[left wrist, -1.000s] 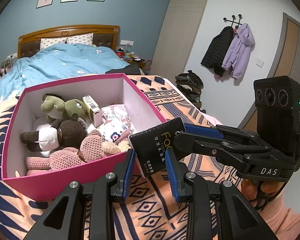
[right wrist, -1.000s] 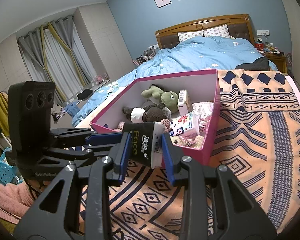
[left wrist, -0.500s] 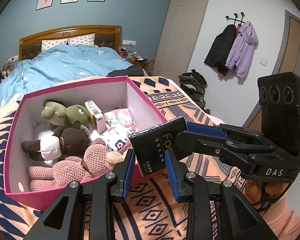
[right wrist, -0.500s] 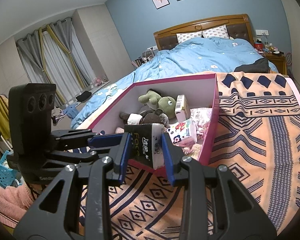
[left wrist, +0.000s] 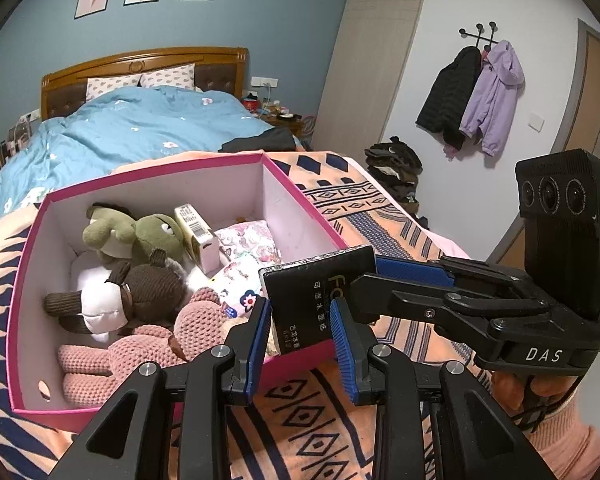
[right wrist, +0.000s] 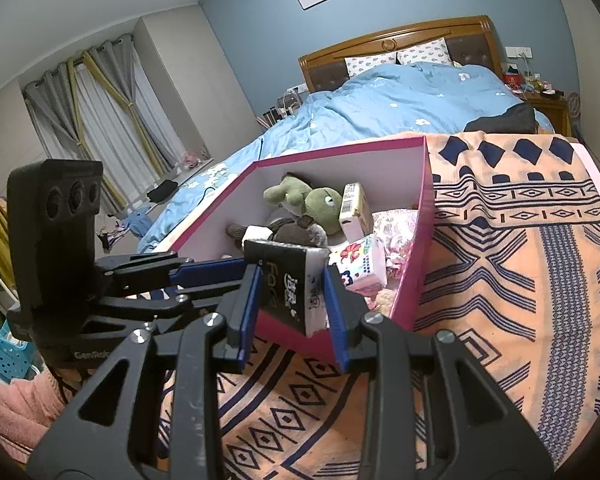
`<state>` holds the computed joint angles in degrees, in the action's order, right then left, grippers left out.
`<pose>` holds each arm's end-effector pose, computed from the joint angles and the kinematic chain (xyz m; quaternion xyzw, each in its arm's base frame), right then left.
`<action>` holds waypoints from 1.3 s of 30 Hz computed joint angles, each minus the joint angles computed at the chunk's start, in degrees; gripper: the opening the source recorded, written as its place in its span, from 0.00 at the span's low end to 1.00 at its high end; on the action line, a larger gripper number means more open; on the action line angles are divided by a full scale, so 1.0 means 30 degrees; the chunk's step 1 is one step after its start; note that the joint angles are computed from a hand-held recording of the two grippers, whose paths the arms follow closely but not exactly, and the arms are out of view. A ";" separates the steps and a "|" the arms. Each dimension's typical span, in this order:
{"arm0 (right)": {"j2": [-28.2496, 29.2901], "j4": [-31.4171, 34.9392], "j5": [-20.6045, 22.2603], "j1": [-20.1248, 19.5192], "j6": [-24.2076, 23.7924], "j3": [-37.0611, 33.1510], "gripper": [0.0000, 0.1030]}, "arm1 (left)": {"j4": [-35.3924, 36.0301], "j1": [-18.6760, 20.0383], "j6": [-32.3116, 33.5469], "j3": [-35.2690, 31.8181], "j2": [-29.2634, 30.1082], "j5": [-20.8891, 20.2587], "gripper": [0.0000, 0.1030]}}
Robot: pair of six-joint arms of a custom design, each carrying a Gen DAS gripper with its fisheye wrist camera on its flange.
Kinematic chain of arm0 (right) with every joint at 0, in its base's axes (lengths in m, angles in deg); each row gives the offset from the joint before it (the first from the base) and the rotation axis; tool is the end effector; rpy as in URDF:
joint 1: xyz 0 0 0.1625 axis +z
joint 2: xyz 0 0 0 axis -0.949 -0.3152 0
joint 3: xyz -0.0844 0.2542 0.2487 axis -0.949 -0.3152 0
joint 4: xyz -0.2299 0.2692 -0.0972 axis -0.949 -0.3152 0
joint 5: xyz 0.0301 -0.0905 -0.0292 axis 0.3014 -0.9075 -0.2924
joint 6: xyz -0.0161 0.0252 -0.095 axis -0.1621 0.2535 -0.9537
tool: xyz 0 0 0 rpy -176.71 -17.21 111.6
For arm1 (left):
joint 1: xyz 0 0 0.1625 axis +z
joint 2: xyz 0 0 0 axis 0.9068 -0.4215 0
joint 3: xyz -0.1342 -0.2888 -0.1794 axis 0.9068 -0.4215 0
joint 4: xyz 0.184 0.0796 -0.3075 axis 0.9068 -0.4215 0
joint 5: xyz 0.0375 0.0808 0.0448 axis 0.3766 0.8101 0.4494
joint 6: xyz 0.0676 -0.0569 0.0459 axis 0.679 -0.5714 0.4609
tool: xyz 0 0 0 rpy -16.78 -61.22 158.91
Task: Organize objects
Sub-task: 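Carry the black tissue pack over the magenta box with the right gripper, then lower the black tissue pack into the magenta box and open the right gripper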
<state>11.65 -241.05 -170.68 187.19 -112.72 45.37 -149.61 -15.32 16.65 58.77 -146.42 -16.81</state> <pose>0.3605 -0.4243 -0.0328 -0.4331 0.8817 -0.1824 0.0432 -0.0143 -0.3265 0.3130 0.1842 0.8862 -0.3599 0.2262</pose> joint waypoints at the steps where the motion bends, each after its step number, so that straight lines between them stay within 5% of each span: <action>1: 0.0053 0.0071 -0.0049 -0.0005 0.0011 -0.0097 0.34 | -0.0075 0.0073 0.0048 -0.0041 0.0110 -0.0011 0.30; 39: 0.1318 0.2006 -0.1190 -0.0166 0.0811 -0.2431 0.34 | -0.1783 0.2177 0.0638 -0.1116 0.2816 -0.1072 0.30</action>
<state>15.60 -235.03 -174.25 186.69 -110.28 38.08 -154.95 -8.79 18.56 55.42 -137.97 -20.02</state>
